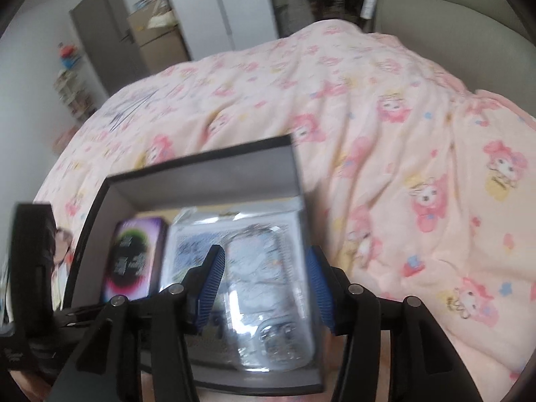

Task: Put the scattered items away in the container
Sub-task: 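Lower the phone case onto the bead-art kit and open the left gripper, then withdraw the left gripper from the box toward the scattered items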

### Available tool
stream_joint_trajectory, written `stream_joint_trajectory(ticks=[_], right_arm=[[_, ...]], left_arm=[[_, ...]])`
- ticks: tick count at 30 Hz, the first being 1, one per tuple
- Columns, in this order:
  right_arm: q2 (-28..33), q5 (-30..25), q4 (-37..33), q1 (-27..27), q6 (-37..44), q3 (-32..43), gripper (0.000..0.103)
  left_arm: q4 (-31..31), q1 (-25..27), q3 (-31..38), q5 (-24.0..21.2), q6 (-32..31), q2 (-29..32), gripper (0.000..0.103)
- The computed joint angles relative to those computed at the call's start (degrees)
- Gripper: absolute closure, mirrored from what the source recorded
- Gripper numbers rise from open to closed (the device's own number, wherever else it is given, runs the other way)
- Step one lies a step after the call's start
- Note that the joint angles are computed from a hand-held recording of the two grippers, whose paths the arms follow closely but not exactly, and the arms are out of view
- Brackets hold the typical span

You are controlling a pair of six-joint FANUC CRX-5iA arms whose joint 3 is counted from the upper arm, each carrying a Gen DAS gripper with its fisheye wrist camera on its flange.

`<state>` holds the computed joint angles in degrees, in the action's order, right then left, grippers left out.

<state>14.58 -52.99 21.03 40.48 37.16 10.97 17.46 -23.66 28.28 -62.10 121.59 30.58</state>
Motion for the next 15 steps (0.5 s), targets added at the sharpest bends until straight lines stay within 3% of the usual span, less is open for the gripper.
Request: stream_joint_trajectory(ticks=[10,13,15], right_arm=[[0.5,-0.4,-5.7,-3.0,2.0,1.4,0.056],[0.9,-0.9,-6.9,-3.4,2.5,2.1,0.056],[1.2,-1.1,-8.2,-3.8,3.3,2.6,0.056]], left_arm=[[6.1,-0.7,12.3,-5.1,-2.6,10.6,0.074],[7.3,-0.5,11.8,-5.0,-4.6,10.4,0.072],[9.4,0.0,8.0,-2.6,-6.3,8.5,0.072]])
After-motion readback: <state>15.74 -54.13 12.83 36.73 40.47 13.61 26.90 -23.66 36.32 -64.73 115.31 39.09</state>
